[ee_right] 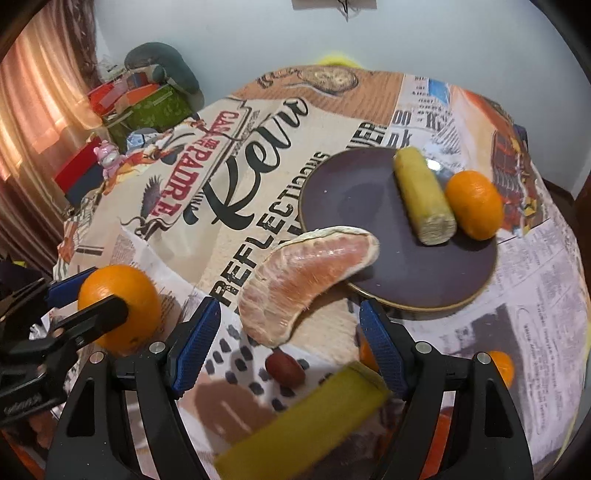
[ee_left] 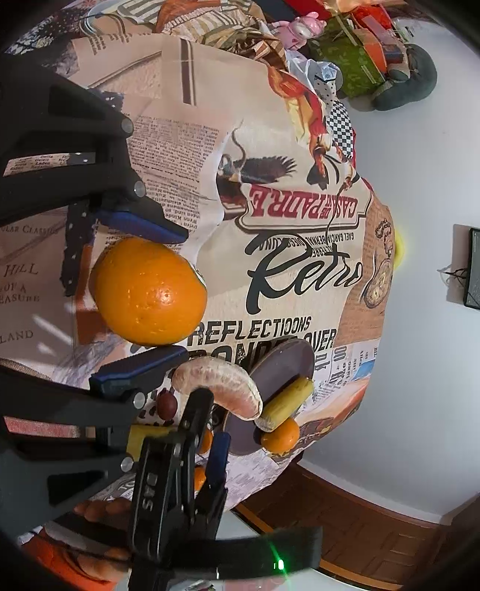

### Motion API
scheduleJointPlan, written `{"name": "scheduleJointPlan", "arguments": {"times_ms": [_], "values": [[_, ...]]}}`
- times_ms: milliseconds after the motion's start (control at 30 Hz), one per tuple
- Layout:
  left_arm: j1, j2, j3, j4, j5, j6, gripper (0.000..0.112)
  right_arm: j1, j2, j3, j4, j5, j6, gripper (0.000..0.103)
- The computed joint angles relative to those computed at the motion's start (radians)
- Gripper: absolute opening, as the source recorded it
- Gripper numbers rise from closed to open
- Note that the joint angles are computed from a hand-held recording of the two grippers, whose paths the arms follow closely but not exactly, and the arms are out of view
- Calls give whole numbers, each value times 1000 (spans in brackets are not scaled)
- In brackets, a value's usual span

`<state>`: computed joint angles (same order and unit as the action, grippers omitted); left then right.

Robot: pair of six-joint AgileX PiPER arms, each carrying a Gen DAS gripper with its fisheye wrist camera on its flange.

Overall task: Organize fruits
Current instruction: 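Grasp the Dole-sticker orange with the left tool while the right tool grasps the pomelo segment, then carry the orange in the left tool while the right tool carries the pomelo segment to the plate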

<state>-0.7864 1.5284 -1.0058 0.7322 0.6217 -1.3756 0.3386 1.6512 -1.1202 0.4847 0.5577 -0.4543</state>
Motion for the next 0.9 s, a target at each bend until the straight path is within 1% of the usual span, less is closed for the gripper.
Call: {"name": "scheduleJointPlan", "arguments": {"times_ms": [133,300,500,533,567,600,633,667,733,900], "values": [[5,-12,23,19,-23,-20,57,17,29,-20,-20,-2,40,75],[-1,-13,29,50,-24,-38,57,45,76,-69,-90,13,114,75],[10,-19,45,53,-46,-44,57,49,127,-113,-72,32,137,74],[13,-19,47,51,-50,-43,57,50,131,-116,-69,31,139,72],[14,-20,49,50,-51,-43,57,48,137,-121,-52,36,122,66],[14,-20,51,50,-52,-45,57,50,141,-127,-54,41,117,64],[15,-19,51,50,-53,-46,57,54,139,-125,-66,34,122,56],[16,-17,51,49,-53,-45,57,56,137,-122,-69,28,112,45],[18,-16,51,48,-53,-44,56,52,139,-125,-49,40,64,44],[17,-9,39,47,-40,-45,56,54,101,-78,-27,-1,1,39]]}}
